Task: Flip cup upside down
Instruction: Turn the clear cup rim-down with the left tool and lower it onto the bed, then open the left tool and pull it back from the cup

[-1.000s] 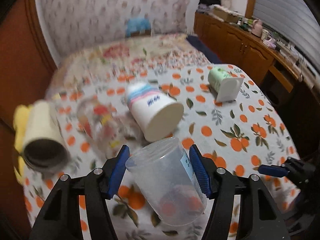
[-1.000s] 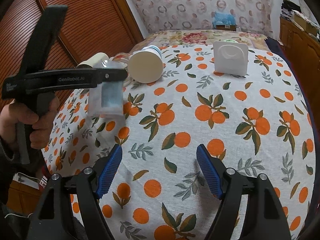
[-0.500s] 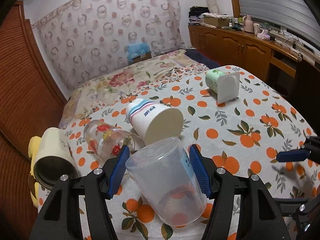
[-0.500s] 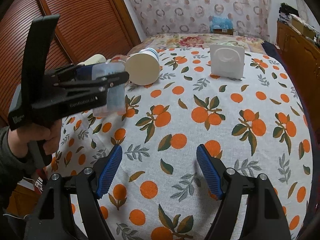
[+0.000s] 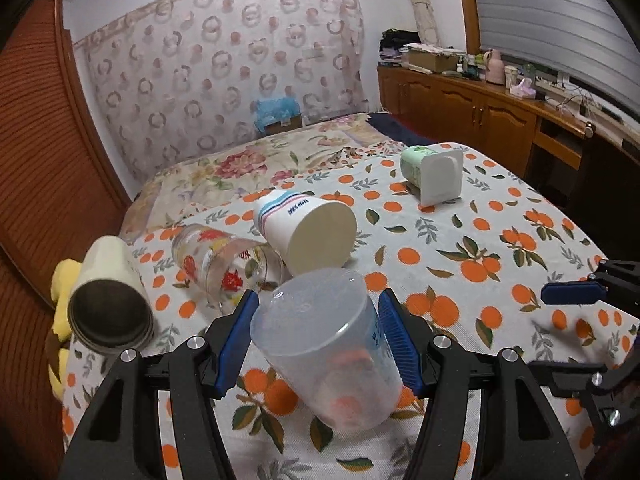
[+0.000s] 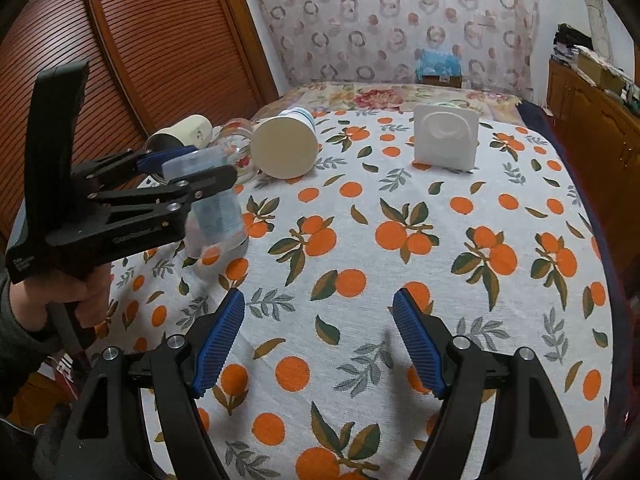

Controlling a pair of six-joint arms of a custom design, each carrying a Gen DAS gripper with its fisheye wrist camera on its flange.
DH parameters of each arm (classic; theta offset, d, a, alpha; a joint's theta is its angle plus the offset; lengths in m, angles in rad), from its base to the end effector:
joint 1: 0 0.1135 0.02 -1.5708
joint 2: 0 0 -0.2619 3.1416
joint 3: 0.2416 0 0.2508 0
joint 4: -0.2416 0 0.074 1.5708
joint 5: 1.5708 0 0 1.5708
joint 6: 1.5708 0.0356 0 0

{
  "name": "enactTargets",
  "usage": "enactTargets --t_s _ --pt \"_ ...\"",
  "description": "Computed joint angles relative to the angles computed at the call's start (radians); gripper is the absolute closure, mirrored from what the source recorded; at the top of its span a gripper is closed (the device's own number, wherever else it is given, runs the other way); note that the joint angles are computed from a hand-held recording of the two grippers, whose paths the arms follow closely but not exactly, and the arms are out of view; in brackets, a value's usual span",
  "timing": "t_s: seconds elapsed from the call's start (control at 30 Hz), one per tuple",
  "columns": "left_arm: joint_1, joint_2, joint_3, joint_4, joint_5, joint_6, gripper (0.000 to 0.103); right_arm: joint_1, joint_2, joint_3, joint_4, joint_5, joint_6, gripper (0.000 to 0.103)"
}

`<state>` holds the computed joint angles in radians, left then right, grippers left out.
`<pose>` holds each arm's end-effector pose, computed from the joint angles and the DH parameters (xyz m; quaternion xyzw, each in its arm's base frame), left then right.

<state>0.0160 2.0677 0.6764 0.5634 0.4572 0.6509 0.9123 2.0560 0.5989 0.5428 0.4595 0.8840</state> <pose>0.3192 -0.0106 0.0368 0.3614 0.8365 -0.0838 0.4032 0.1924 0.2229 0.0261 0.0604 0.9227 0.1112 0.3642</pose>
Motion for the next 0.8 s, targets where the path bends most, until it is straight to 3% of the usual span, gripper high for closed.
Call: enactTargets --t_s 0.43,0.57,0.8 --pt "0.039 0.068 0.012 0.002 0.045 0.000 0.043 0.020 0.018 0.006 -0.001 0.022 0.027 0.024" --pt "0.053 0.064 -0.005 0.033 0.063 -0.007 0.029 0.018 0.020 0.009 0.000 0.022 0.029 0.024" --pt "0.103 0.025 -0.036 0.045 0.130 -0.029 0.022 0.044 -0.015 0.007 -0.023 0.099 0.045 0.024"
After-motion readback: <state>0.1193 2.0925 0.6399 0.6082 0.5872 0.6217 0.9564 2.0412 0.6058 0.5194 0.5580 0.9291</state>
